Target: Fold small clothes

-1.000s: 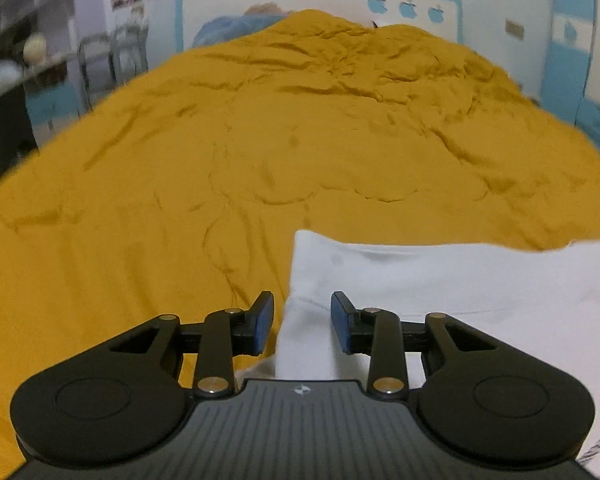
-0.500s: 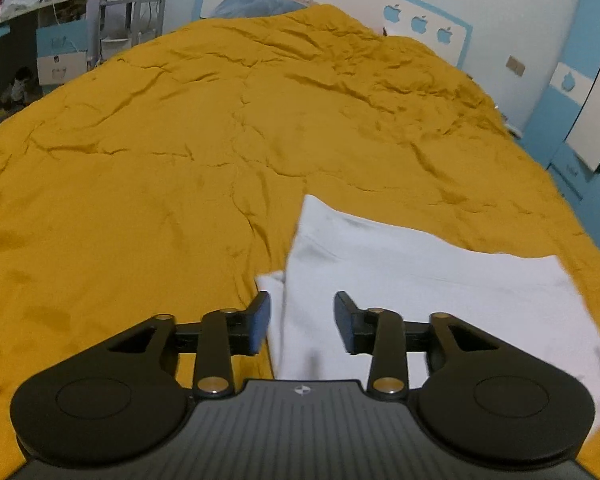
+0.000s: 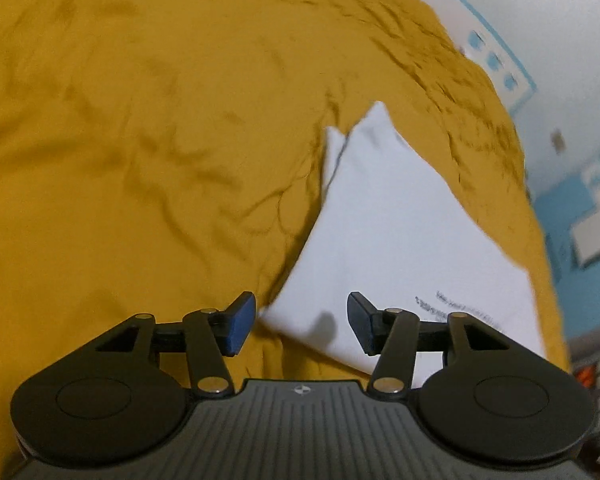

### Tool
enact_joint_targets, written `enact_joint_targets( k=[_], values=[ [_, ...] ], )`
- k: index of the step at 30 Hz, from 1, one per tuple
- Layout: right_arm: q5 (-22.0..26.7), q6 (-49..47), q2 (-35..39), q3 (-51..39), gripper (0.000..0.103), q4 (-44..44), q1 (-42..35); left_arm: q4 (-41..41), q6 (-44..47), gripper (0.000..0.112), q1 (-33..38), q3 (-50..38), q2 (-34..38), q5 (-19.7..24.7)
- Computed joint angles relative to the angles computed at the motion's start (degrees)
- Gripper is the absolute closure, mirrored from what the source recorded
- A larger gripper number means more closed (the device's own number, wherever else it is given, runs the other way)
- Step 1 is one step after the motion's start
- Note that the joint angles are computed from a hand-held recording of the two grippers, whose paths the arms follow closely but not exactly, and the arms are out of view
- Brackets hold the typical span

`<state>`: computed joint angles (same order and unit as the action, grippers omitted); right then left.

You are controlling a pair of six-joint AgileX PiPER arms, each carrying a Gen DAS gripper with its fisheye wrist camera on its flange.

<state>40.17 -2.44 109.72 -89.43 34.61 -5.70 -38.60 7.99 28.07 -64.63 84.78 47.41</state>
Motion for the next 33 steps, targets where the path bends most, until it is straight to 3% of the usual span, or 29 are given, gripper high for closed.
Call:
enact_joint_targets(
  k=[1,2,3,4,5,7,12,17,21,25,27,29,30,33],
  values=[
    [-0.67,-1.10,-0.07,1.42,0.064,3.56,-0.54,-2.18,0.53,0.054,0.67,0.78,0.31,-0.30],
    [-1.71,-2.59,-0.20,3.14,0.067,7.29,-1.04,-4.53,0.98,0.064,1.07,1.37,1.00,-0.80],
    [-3.04,-4.45,-0.37,5.02,0.082,11.54,-1.49,-4.59,-0.03,0.070,0.88,1.26,1.70,-1.50],
    [-3.46,-5.93,-0.24,5.96,0.091,14.71,-1.85,-2.36,-3.25,0.086,-0.13,0.55,2.50,-2.72],
    [-3.68,-6.62,-0.20,6.60,0.091,16.85,-2.08,-0.25,-5.46,0.095,-0.92,-0.42,3.04,-3.21],
    [-4.44,-5.07,-0.78,6.33,0.097,15.84,-1.55,1.39,-5.92,0.100,-2.09,-1.62,2.74,-5.12],
    [-7.06,-5.27,-5.76,7.64,0.100,12.60,0.39,11.08,-9.58,0.101,-6.52,-4.16,0.63,-6.74],
    [-6.37,1.75,-4.63,9.37,0.103,5.90,-0.25,20.84,-15.35,0.103,-9.07,-3.81,4.39,-7.53],
    [-9.75,-1.92,-2.83,12.23,0.103,8.24,0.29,22.58,-16.57,0.103,-10.07,-3.68,5.91,-8.55],
    [-7.60,2.80,-2.30,9.02,0.102,0.82,1.48,27.17,-19.93,0.099,-12.14,-7.12,6.70,-6.00],
    [-6.73,4.50,-3.35,8.18,0.097,-4.42,2.67,29.77,-21.46,0.096,-13.44,-7.07,4.78,-5.50],
    [-6.81,7.74,-5.63,8.33,0.094,-13.97,5.10,35.26,-25.06,0.096,-15.67,-6.59,2.38,-5.50],
    [-6.68,9.44,-6.78,8.41,0.088,-19.03,6.68,37.60,-26.91,0.096,-16.74,-4.26,0.10,-6.43],
    [-6.07,11.39,-10.11,9.54,0.086,-28.98,10.08,42.54,-31.16,0.095,-20.26,-3.58,-2.98,-7.79]
  ],
)
